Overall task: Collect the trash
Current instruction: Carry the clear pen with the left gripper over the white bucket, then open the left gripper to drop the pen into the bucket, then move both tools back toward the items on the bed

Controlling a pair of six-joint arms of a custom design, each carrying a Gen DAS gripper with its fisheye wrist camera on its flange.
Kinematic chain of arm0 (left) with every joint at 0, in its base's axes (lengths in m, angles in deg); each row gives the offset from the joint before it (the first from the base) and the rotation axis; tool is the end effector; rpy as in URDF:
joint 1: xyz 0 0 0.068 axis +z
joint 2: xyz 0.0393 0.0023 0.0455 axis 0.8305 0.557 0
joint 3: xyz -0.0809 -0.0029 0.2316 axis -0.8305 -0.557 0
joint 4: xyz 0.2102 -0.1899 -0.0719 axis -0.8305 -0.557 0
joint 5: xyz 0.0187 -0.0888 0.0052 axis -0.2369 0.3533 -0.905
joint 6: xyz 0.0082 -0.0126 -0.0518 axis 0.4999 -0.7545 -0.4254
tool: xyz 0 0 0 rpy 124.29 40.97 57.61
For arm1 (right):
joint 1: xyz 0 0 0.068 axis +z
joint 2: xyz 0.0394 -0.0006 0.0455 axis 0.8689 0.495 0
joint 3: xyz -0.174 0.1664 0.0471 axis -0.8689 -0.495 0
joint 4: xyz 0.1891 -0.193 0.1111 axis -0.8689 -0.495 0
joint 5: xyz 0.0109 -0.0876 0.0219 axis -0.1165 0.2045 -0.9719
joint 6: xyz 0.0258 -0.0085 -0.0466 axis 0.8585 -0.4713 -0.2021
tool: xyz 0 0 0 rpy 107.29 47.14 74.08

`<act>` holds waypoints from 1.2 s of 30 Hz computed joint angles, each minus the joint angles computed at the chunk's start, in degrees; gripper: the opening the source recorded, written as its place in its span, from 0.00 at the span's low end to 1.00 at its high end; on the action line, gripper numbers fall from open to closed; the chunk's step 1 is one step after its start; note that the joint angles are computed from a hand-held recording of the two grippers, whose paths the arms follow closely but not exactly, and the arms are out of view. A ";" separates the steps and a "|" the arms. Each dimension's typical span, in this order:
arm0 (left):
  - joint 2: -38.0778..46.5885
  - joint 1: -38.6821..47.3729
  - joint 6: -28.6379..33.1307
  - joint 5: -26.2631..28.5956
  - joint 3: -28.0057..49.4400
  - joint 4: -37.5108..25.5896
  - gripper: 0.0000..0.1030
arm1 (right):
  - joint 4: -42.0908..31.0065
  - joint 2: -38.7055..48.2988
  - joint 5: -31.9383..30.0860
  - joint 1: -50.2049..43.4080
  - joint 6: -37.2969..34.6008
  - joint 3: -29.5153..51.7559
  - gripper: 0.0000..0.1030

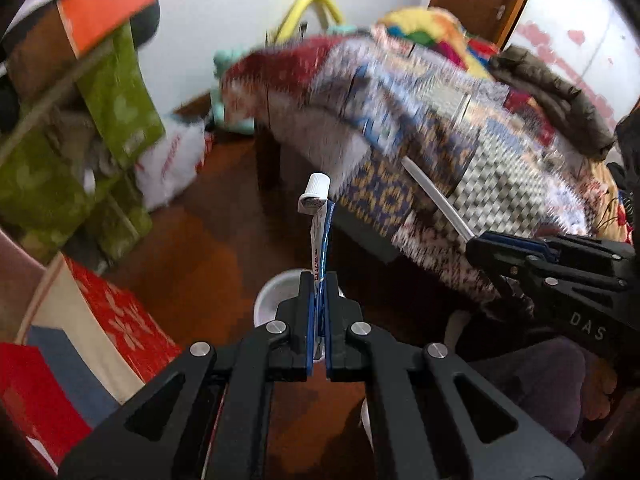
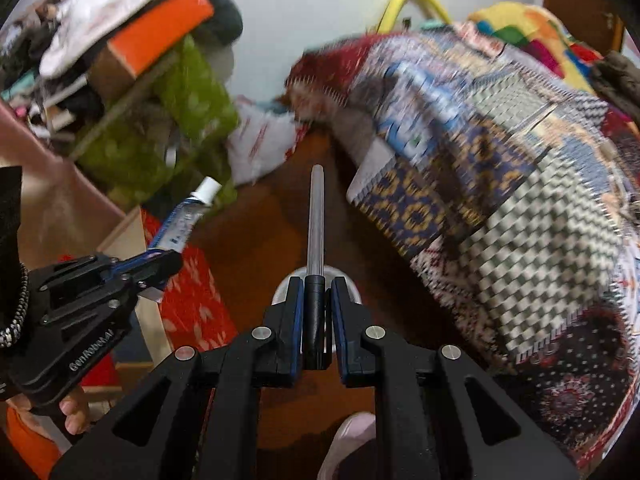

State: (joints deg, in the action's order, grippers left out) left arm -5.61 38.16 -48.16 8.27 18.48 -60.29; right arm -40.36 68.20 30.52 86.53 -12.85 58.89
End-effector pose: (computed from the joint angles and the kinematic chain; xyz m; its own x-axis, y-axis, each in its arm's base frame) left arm 0.2717 -0.0939 0.2905 -0.8613 0.1991 -0.4676 0.3075 0.9367 -0.1675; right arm 0.2719 0.1340 0.3146 -0.9086 -0.0365 -0.4161 -0.1172 0.9784 0.1701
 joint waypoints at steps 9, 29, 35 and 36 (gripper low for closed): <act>9.55 0.87 0.82 1.34 -5.43 2.95 0.02 | 1.71 10.07 -5.14 0.28 -1.61 -1.73 0.12; 23.99 4.39 -0.76 5.32 0.71 4.45 0.23 | 0.90 26.74 -10.87 -2.40 -4.41 7.17 0.16; 21.55 3.94 -0.03 2.90 0.07 3.95 0.23 | 0.26 24.38 -9.00 -2.26 -5.37 5.92 0.33; 20.64 3.86 0.06 2.49 -0.21 3.78 0.23 | 0.17 23.60 -8.77 -2.36 -5.52 5.58 0.33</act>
State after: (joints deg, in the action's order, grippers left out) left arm 15.03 42.03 -48.10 10.75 18.27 -56.51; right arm -40.19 91.80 21.76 84.17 -18.37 64.48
